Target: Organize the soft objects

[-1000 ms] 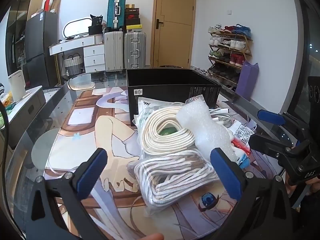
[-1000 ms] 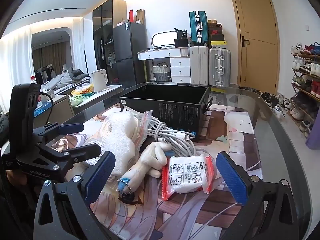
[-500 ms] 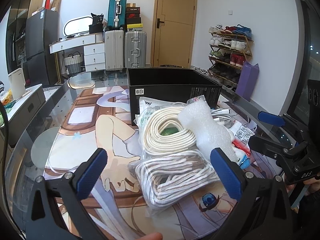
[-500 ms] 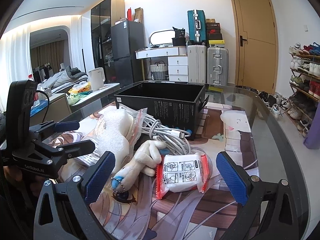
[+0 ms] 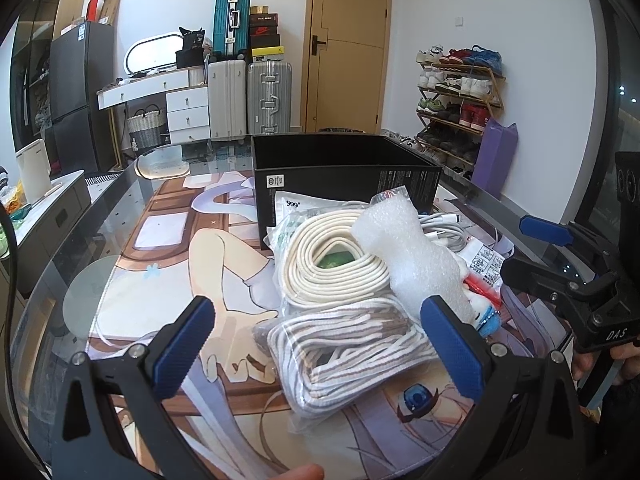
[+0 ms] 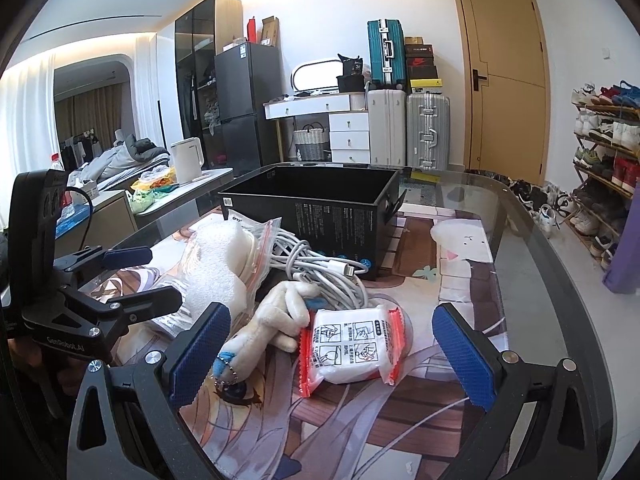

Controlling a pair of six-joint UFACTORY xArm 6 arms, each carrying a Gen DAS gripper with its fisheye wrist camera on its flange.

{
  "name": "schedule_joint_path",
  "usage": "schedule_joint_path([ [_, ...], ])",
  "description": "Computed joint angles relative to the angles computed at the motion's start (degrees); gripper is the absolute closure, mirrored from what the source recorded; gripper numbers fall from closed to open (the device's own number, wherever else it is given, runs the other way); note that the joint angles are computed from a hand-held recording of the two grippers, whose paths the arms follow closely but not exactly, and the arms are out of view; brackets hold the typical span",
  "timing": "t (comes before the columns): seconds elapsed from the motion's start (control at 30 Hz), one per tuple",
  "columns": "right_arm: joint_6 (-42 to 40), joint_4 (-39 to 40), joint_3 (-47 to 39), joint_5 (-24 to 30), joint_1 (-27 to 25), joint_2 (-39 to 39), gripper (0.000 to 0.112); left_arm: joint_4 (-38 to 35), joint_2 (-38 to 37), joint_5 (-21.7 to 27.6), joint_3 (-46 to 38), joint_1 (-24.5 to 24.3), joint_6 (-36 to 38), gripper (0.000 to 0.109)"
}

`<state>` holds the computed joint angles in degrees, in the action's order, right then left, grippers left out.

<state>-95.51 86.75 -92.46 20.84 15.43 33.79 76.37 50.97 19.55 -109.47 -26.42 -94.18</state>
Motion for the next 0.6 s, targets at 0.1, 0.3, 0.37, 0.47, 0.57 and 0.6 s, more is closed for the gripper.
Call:
schedule_joint_path([
  [0.1,0.90,-0.73,-0.18,-0.27,0.04,0.20,0.010,-0.27,0.03,0.14,0.07,-0.15,0.41,0.006],
  [0.3,3.30,-3.08,-0.84,-1.28,0.05,1.02,0.010,-2.12,0.32,-0.44,-0.21,-0.19,2.34,0.006],
  [0.37,3.89,-3.36,-0.98,-1.66,0.05,1.12,0.010,-2.94,0.53,-0.52,-0.48,-0.27,3.20,0.006],
  [0.47,5.53,-4.61,-1.30,-2.18,0.05,1.45,0.010,-3.79,0.75,-0.77,-0.78,-0.28,4.13,0.006],
  [0.57,8.38,-7.07,-1.96,-3.48,0.16,2.28,0.010,-4.16,0.80,-0.77,-0.91,-0.32,4.51,0.006],
  [0.6,9.29,-7.89,-2.23,-4.14,0.25,2.66,0.010,-4.13,0.84,-0.78,-0.96,-0.30,4.51,0.006],
])
